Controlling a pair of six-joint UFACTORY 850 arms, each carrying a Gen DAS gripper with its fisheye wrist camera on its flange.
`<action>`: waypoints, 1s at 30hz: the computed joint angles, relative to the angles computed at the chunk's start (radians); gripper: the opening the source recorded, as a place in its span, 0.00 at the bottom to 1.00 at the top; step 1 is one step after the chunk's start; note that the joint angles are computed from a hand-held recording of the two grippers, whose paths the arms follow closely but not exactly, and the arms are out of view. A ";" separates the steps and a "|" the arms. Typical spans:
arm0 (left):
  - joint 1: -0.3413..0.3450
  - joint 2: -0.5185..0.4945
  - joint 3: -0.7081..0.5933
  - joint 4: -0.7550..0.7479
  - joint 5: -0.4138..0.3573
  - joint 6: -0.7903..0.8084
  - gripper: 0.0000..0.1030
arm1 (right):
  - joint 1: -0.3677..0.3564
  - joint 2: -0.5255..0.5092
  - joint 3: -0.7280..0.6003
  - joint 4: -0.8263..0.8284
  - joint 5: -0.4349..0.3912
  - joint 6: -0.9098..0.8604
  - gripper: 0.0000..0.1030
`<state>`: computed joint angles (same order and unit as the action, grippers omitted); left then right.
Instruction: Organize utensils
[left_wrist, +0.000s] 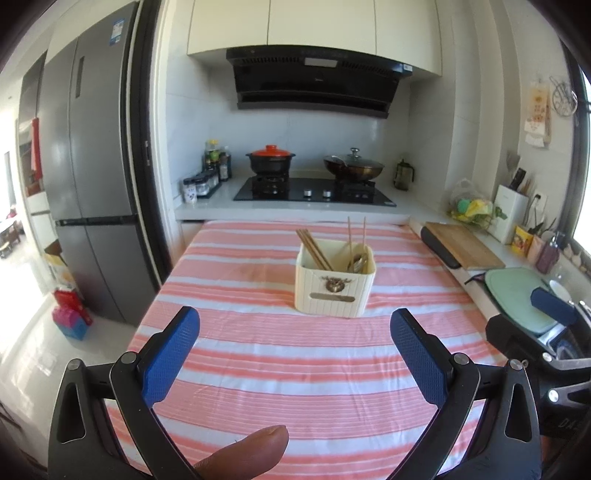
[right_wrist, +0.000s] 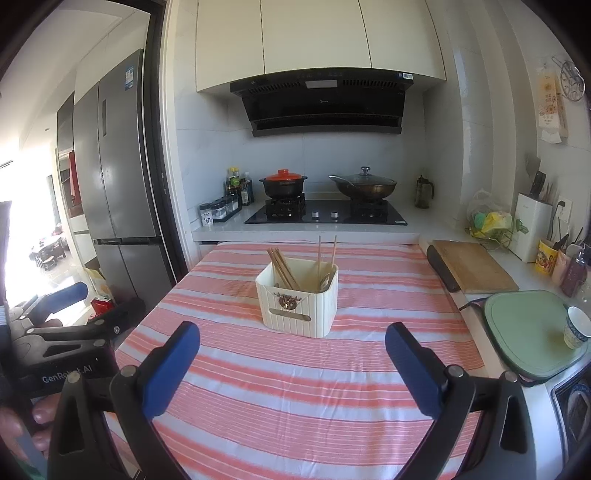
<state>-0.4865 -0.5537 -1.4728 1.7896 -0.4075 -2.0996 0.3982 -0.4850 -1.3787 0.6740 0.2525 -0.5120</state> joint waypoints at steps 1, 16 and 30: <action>-0.001 0.001 -0.001 -0.010 -0.006 0.009 1.00 | 0.001 0.002 0.002 -0.006 -0.003 0.003 0.99; -0.015 0.000 -0.005 -0.065 -0.071 0.064 1.00 | 0.014 0.014 0.016 -0.021 0.008 -0.001 0.99; -0.021 -0.023 -0.029 -0.107 -0.112 0.124 1.00 | 0.016 -0.001 -0.001 0.100 0.025 -0.121 0.99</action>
